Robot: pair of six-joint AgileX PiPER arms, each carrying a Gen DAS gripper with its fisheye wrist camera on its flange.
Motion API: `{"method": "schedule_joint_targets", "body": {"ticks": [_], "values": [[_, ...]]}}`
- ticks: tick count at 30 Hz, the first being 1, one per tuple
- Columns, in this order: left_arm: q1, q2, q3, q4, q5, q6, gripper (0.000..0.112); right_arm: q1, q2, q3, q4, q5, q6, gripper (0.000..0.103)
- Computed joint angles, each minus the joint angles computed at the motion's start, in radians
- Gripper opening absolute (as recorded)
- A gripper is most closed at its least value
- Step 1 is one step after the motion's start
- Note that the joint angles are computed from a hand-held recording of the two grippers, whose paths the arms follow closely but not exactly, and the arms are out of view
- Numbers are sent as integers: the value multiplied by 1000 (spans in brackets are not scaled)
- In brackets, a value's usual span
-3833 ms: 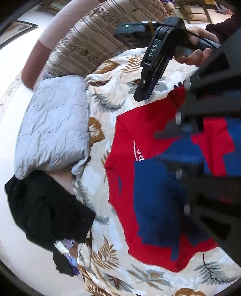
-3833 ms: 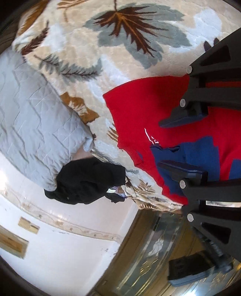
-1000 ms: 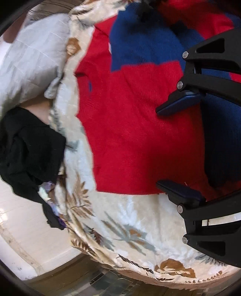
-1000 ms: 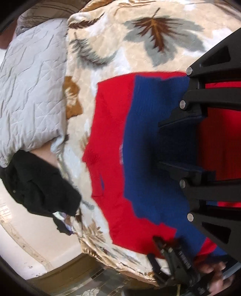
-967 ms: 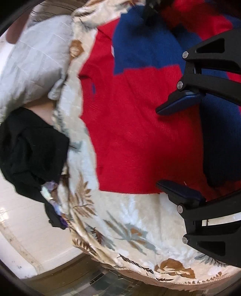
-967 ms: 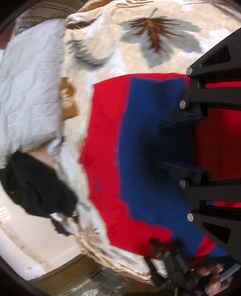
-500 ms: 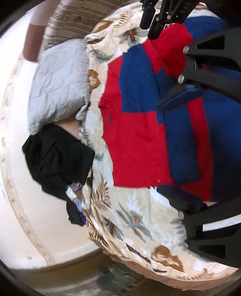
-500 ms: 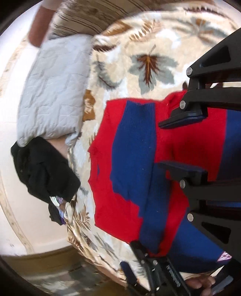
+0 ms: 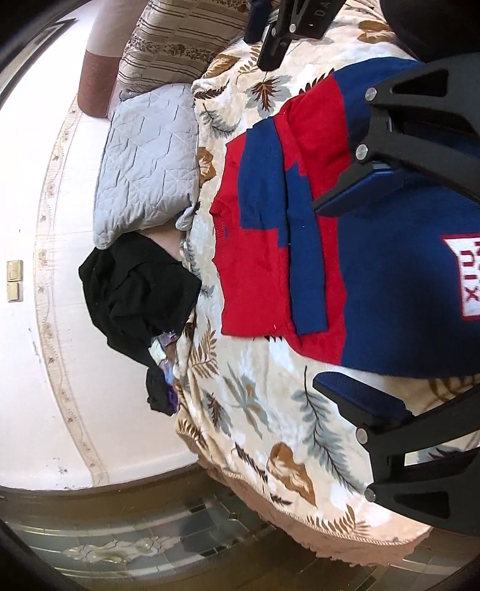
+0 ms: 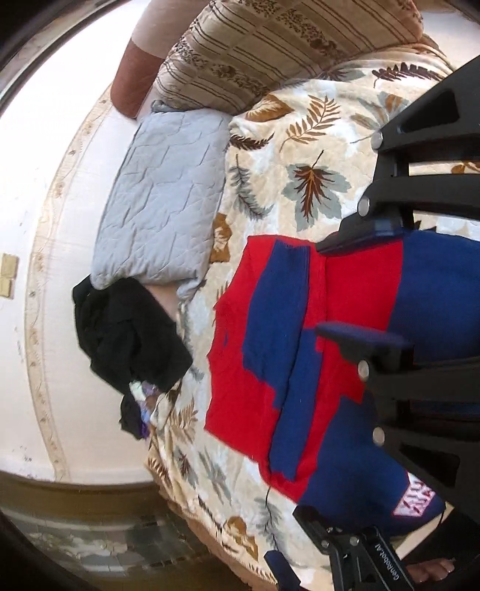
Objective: Fold small clothes
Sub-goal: 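Release the sleeve and lift the right gripper off the sweater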
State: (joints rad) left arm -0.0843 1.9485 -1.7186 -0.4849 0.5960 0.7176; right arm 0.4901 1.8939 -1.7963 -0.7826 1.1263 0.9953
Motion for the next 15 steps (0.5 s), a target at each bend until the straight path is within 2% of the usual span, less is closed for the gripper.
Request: {"method": "schedule_joint_targets", "body": {"ticks": [7,10,15], "values": [[-1,-122,164,46,-105,25,86,64,-32,31,-40,18,22,62],[-3,-155,183,129,-112,-50,87,75,-52,58,-39,11,38,62],[19,-199,203,169,-118,-114,87,89,-79,87,-44,7,64,62]]}}
